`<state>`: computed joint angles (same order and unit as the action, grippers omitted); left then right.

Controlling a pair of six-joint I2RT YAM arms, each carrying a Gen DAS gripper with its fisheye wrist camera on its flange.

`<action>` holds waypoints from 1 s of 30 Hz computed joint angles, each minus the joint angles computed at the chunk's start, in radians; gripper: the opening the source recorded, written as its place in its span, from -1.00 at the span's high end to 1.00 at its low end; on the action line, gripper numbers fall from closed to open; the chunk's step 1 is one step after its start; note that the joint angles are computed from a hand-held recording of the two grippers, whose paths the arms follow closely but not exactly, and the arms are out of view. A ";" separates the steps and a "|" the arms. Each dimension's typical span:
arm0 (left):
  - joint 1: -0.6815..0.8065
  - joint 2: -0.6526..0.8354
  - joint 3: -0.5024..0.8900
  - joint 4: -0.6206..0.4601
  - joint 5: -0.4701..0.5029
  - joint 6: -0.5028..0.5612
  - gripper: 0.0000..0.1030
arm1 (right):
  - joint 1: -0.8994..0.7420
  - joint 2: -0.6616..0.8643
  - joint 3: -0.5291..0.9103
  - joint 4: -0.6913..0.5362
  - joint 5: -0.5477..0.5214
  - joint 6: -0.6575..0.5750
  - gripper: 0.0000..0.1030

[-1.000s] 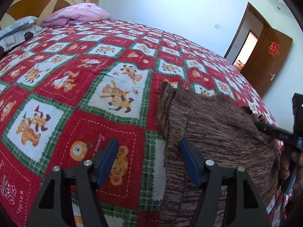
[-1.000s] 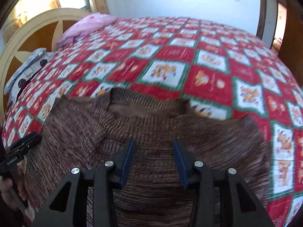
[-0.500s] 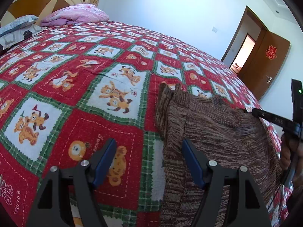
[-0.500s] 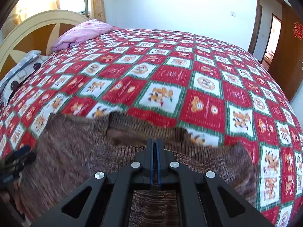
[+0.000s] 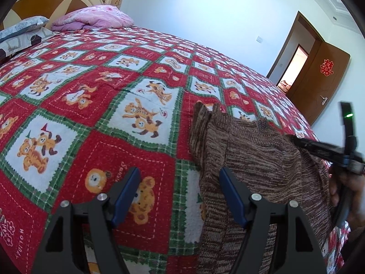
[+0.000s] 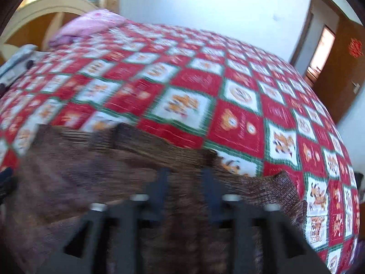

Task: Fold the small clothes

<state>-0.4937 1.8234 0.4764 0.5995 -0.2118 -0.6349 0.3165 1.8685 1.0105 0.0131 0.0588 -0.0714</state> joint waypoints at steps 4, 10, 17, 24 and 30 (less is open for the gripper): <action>-0.006 -0.006 0.009 -0.029 -0.010 0.000 -0.53 | -0.004 -0.204 -0.211 0.030 -0.079 -0.001 0.00; 0.004 -0.043 -0.086 0.079 0.014 -0.040 -0.55 | -0.363 -0.546 -0.577 0.032 -0.282 -0.082 -0.01; -0.113 -0.083 -0.098 -0.006 -0.097 -0.027 -0.90 | -0.677 -0.496 -0.619 -0.009 -0.459 -0.253 0.00; -0.142 -0.076 -0.045 -0.126 -0.161 -0.035 -0.94 | -0.708 -0.477 -0.635 -0.003 -0.490 -0.281 0.76; -0.176 -0.069 -0.014 -0.203 -0.208 -0.038 -1.00 | -0.761 -0.599 -0.675 -0.142 -0.447 -0.490 0.96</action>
<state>-0.6701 1.7548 0.4623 0.3961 -0.4193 -0.6727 -0.4442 1.2693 0.3354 -0.1286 -0.3885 -0.5609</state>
